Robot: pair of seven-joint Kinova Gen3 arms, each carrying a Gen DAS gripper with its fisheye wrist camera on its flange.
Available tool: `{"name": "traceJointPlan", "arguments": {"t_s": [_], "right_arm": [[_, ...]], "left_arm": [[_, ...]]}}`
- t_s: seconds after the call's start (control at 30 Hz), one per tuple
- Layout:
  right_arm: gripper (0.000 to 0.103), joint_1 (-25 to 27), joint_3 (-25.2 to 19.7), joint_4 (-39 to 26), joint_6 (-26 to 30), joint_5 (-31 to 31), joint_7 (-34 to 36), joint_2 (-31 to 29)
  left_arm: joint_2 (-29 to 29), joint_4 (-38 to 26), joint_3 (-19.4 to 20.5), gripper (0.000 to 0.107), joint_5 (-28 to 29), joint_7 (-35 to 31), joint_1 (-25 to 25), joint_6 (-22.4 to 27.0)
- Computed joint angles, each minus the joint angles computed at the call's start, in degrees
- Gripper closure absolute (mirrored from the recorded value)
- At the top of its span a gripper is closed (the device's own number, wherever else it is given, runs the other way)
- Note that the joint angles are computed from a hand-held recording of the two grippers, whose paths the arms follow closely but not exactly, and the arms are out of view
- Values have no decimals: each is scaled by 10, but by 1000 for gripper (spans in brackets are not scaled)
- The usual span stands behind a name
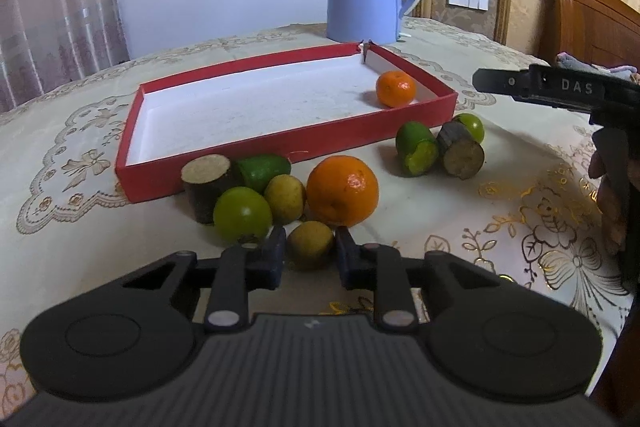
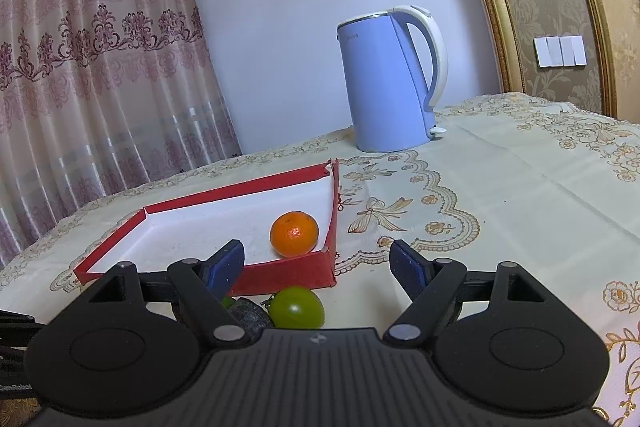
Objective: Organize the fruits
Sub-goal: 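Grasp the small yellow fruit with the left gripper and lift, then lower the yellow fruit into the red box and open the left gripper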
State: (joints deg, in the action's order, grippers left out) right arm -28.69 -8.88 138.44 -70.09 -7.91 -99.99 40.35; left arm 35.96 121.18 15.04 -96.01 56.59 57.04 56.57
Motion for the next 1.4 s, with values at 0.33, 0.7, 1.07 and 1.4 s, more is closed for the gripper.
{"name": "traceJointPlan", "arguments": {"t_s": [0.33, 0.7, 1.07, 1.4], "right_arm": [[23, -2, 1, -4, 14, -6, 1, -4], [23, -2, 2, -6, 22, -10, -3, -6], [23, 12, 0, -8, 32, 10, -15, -7], [23, 21, -1, -10, 40, 24, -25, -8]], "left_arm": [[-19, -72, -30, 84, 145, -110, 34, 73], [23, -181, -92, 84, 195, -200, 49, 162], [78, -265, -145, 84, 233, -257, 5, 126], [91, -271, -175, 71, 251, -266, 2, 86]]}}
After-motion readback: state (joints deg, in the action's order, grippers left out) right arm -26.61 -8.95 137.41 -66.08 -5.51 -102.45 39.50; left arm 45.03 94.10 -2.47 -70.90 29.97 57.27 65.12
